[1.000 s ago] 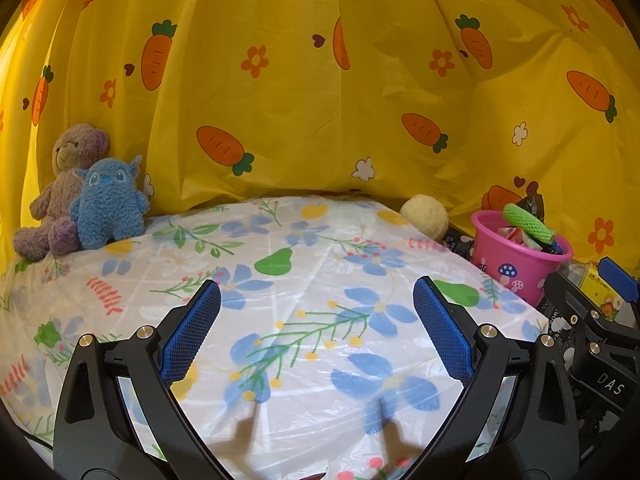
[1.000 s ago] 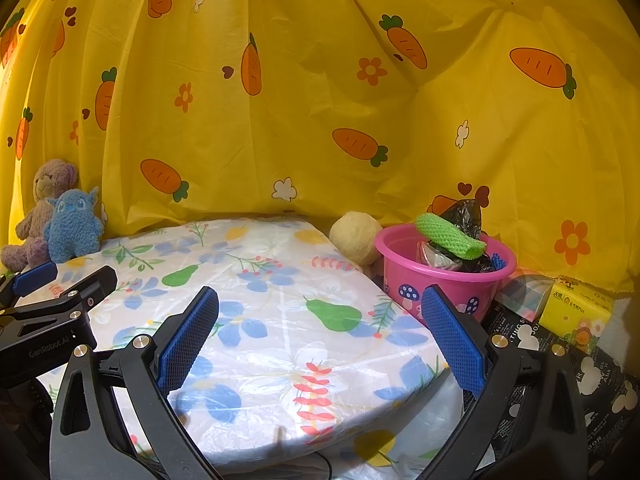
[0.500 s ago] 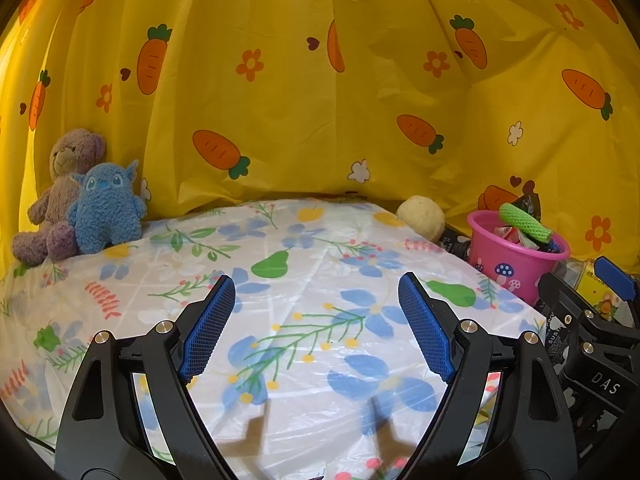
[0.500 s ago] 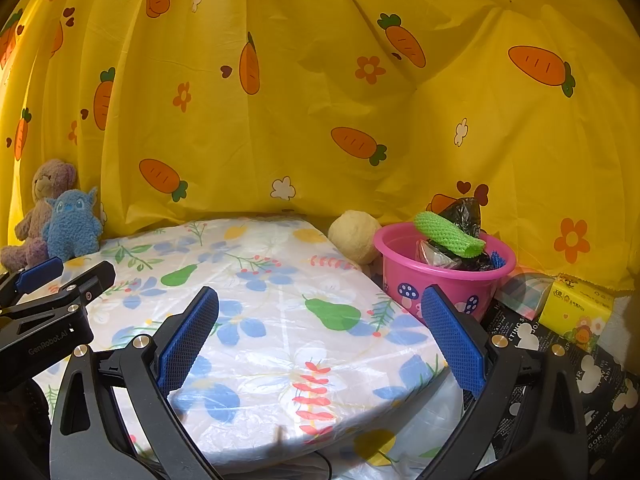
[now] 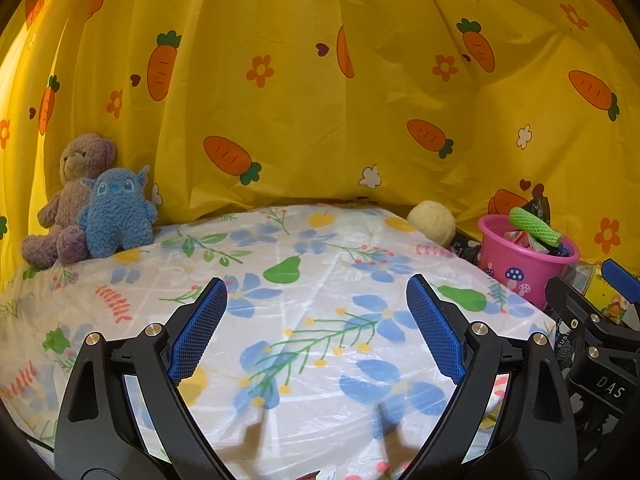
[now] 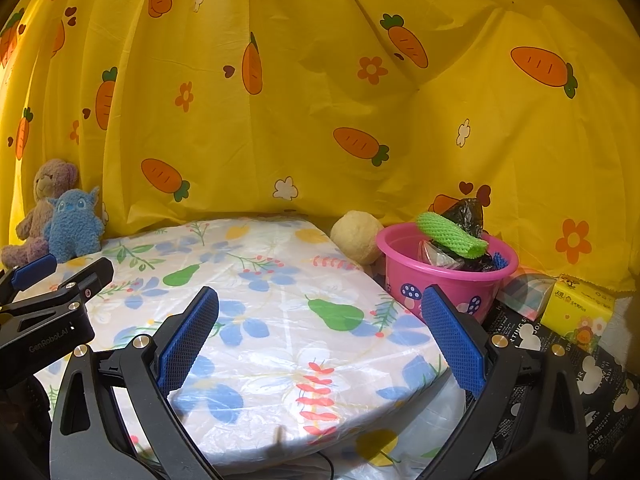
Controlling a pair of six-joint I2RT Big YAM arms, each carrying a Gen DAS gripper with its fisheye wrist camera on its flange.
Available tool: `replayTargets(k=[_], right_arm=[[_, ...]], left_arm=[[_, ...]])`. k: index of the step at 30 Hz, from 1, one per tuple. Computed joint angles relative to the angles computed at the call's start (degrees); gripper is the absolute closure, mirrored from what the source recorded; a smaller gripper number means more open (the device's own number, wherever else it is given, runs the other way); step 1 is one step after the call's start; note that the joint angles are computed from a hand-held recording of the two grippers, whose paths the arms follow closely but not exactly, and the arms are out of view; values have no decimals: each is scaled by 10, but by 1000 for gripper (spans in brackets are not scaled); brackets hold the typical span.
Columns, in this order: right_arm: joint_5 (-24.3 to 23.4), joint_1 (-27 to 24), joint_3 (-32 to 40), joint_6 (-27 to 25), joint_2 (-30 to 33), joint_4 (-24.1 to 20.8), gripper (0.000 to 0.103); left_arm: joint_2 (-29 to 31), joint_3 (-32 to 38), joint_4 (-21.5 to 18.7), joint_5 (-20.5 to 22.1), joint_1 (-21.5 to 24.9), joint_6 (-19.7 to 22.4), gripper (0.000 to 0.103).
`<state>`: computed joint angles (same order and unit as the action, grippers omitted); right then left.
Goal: Collect trash
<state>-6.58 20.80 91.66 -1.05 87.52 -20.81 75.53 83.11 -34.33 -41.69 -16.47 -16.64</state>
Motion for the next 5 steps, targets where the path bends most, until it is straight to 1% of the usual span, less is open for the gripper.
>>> replayTargets(k=[5], right_arm=[[-1, 0, 1, 0, 1, -2, 5]], left_arm=[[0, 1, -1, -5, -1, 3, 13]])
